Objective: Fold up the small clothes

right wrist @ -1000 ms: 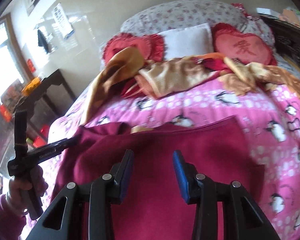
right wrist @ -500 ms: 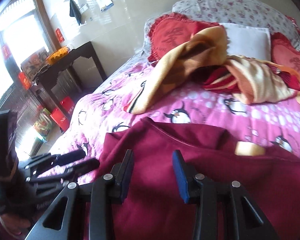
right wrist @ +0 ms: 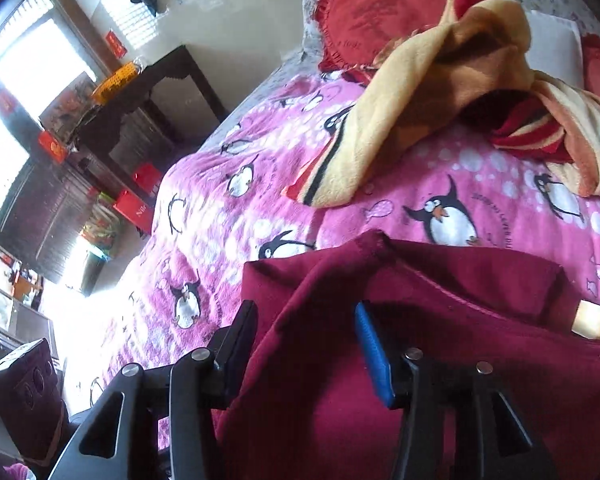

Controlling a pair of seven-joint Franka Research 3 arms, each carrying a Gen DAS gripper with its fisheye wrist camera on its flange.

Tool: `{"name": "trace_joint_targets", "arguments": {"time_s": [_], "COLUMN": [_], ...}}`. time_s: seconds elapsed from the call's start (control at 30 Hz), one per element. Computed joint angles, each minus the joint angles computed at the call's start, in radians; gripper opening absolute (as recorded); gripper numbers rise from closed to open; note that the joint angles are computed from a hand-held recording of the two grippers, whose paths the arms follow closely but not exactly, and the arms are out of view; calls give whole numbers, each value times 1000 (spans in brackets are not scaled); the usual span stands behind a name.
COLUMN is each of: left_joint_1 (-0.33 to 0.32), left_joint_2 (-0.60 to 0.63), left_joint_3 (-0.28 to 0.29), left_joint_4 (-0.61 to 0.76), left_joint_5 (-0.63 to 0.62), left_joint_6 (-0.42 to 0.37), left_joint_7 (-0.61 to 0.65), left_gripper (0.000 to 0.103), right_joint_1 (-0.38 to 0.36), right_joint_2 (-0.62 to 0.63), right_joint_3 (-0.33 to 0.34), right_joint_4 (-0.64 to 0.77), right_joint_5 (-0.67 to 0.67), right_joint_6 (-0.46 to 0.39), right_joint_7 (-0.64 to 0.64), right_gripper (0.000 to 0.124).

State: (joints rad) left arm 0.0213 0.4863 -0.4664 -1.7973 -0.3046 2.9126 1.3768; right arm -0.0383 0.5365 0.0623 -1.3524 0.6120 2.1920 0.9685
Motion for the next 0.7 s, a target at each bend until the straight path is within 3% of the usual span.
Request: {"name": "trace_joint_targets", "arguments": {"time_s": [0.03, 0.1, 0.17, 0.27, 0.37, 0.4, 0.47, 0.57, 0.7], "left_joint_1": [25, 91, 96, 111, 181, 204, 227, 266, 298], "left_joint_2": [11, 43, 61, 84, 125, 140, 158, 166, 140], "left_joint_3": [-33, -119, -129, -157, -253, -285, -314, -367, -413], "left_joint_4": [3, 9, 21, 30, 28, 26, 26, -5, -53], "left_joint_5": [-24, -89, -110, -134, -176, -184, -167, -129, -59], "left_joint_6": [5, 15, 16, 49, 103, 121, 136, 190, 247], "left_joint_7": [25, 94, 104, 124, 166, 174, 172, 186, 195], "left_gripper": [75, 78, 79, 79, 78, 74, 41, 32, 27], "right_joint_1": [12, 27, 29, 44, 69, 77, 101, 134, 158], "right_joint_2": [14, 39, 78, 132, 179, 186, 197, 219, 246], "right_joint_3": [-3, -8, -3, -10, -19, -21, -30, -44, -50], "right_joint_4": [24, 67, 135, 230, 305, 317, 338, 375, 423], "right_joint_5": [-22, -54, -67, -114, -176, -195, -245, -314, -380], "right_joint_6": [-24, -62, -115, -174, -204, -209, -216, -230, -268], "right_joint_7": [17, 50, 79, 131, 169, 173, 185, 202, 198], "right_gripper": [53, 65, 75, 77, 79, 80, 82, 86, 89]}}
